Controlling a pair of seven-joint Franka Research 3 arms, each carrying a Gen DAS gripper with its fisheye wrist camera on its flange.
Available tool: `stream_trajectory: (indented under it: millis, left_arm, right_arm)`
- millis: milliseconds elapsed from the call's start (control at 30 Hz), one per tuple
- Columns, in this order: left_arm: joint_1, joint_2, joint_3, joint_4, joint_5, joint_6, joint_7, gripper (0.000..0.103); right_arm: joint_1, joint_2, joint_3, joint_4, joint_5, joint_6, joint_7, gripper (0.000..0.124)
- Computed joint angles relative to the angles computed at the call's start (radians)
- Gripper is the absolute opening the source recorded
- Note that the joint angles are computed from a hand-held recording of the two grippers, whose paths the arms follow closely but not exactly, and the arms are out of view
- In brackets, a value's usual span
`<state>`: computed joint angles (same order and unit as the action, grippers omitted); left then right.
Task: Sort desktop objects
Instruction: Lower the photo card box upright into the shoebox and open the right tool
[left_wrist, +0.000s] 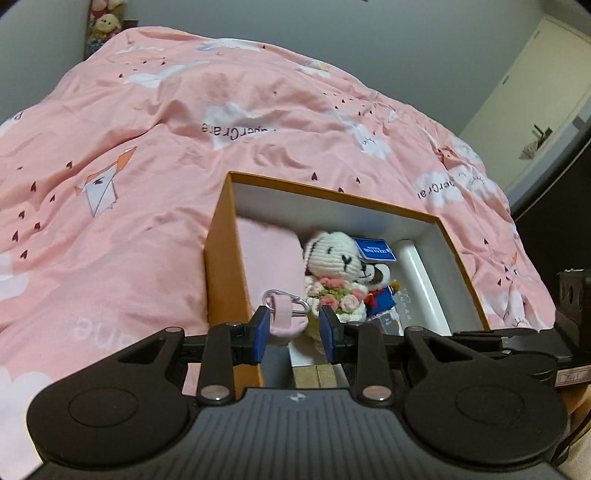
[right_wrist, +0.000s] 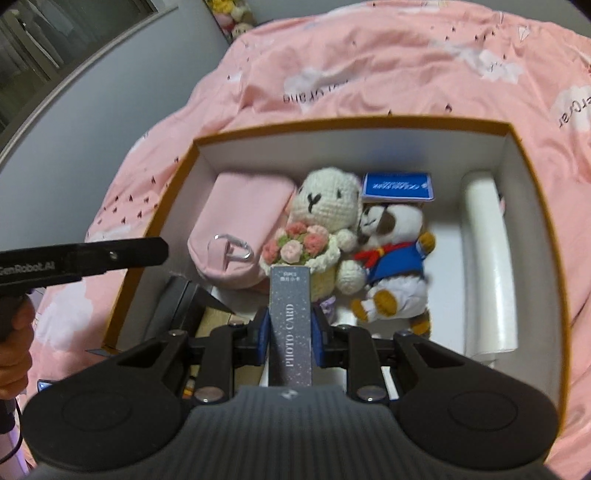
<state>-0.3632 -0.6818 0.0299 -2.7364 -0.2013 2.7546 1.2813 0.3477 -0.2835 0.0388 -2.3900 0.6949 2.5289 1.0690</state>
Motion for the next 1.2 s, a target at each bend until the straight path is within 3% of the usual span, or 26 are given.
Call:
stream_trajectory:
  millis: [100, 300, 567, 767, 1200]
  left_arm:
    - [-0.029, -0.017, 0.04, -0.022, -0.038, 0.023, 0.023, 0.032]
    - [-0.048, -0.047, 0.067, -0.047, -0.071, 0.044, 0.042, 0.032]
    - [-0.059, -0.06, 0.083, -0.06, -0.092, 0.059, 0.054, 0.032]
    - [-0.061, -0.059, 0.086, -0.058, -0.1, 0.056, 0.056, 0.032]
    - [-0.071, -0.041, 0.087, -0.054, -0.123, 0.054, 0.062, 0.033]
  right_arm:
    - [-0.004, 0.019, 0.014, 0.017, -0.032, -0.014, 0.038, 0.025]
    - [0.0, 0.014, 0.01, 0.03, -0.06, -0.042, 0.046, 0.025]
    - [-0.036, 0.126, -0.007, 0.214, -0.103, -0.307, -0.025, 0.025]
    - [-0.045, 0.196, 0.026, 0.264, -0.171, -0.346, 0.013, 0.025]
    - [-0.066, 0.235, 0.02, 0.255, -0.094, -0.376, 0.149, 0.032]
